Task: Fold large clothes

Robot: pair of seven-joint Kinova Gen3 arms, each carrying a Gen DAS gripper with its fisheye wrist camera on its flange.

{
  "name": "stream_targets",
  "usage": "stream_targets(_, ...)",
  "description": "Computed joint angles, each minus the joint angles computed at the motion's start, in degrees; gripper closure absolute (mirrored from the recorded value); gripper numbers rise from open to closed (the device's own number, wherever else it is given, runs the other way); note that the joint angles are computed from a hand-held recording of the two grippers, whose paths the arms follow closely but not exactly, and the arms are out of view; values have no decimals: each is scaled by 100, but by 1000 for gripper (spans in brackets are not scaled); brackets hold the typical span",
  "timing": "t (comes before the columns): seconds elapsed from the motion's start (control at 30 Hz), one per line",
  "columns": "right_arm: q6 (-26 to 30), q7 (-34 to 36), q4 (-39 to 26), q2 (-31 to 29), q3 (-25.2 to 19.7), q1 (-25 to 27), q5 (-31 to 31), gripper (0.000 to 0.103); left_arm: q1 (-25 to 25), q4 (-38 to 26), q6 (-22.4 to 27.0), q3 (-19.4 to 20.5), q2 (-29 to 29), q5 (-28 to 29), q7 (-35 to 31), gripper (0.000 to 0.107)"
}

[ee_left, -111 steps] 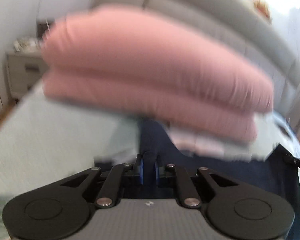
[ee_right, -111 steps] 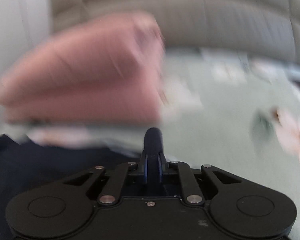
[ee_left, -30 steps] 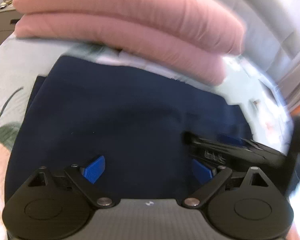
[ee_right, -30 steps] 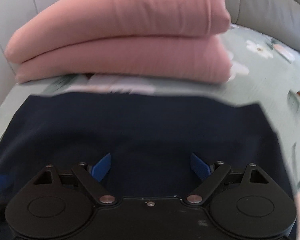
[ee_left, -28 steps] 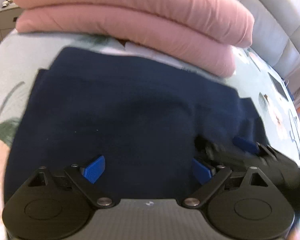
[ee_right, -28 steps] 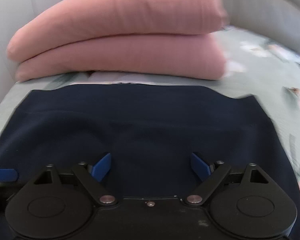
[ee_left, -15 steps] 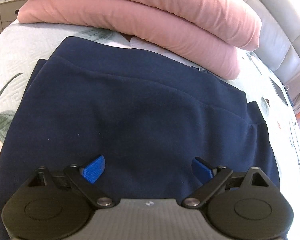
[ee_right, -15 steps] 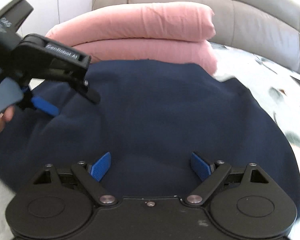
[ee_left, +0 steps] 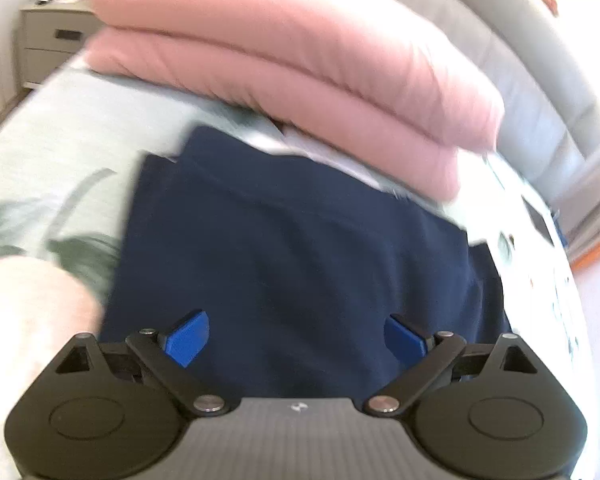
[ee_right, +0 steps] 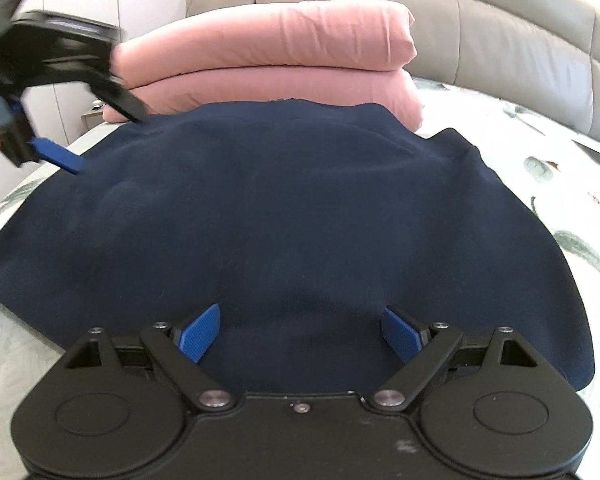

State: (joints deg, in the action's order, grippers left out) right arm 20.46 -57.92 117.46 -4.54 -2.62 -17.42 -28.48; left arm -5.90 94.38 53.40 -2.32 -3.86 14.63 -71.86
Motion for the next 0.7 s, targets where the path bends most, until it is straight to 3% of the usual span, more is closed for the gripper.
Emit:
stream_targets(0.1, 533, 96, -370, 113, 710, -431, -323, 1, -171, 127, 36, -171, -252, -148, 36, 8)
stream_targets(0.17, 461, -178, -416, -65, 1241, -901, -312, 1, -309, 217, 79, -320, -364, -183, -20, 7)
stream_targets(0.27, 12, -772, -560, -165, 1610, -1484, 299, 1, -505, 360, 157, -610, -393, 89, -310, 7)
stream_targets(0.33, 113, -1060, -905, 94, 1893, -1925, 765, 1, -746, 490, 193, -716, -378, 465, -659, 7)
stream_targets(0.43, 166, -1757, -1399, 564, 2431, -2722, 1387, 1, -696, 716, 265, -1216, -304, 1164, -1181, 6)
stream_targets(0.57, 578, -2689, -2145, 1362, 3339, -3703, 2002, 1, -1132, 920, 511, -1145, -57, 1793, -1947, 6)
stream_targets(0.63, 656, -3155, -2230, 1599, 3436, -3885, 2363, 1, -1127, 959, 542, -1140, 124, 1898, -2247, 5)
stream_targets(0.7, 361, -3447, -1995, 1658, 3253, -3852, 2755, 0, -1291, 1112, 221, -874, 81, 1952, -2477, 4)
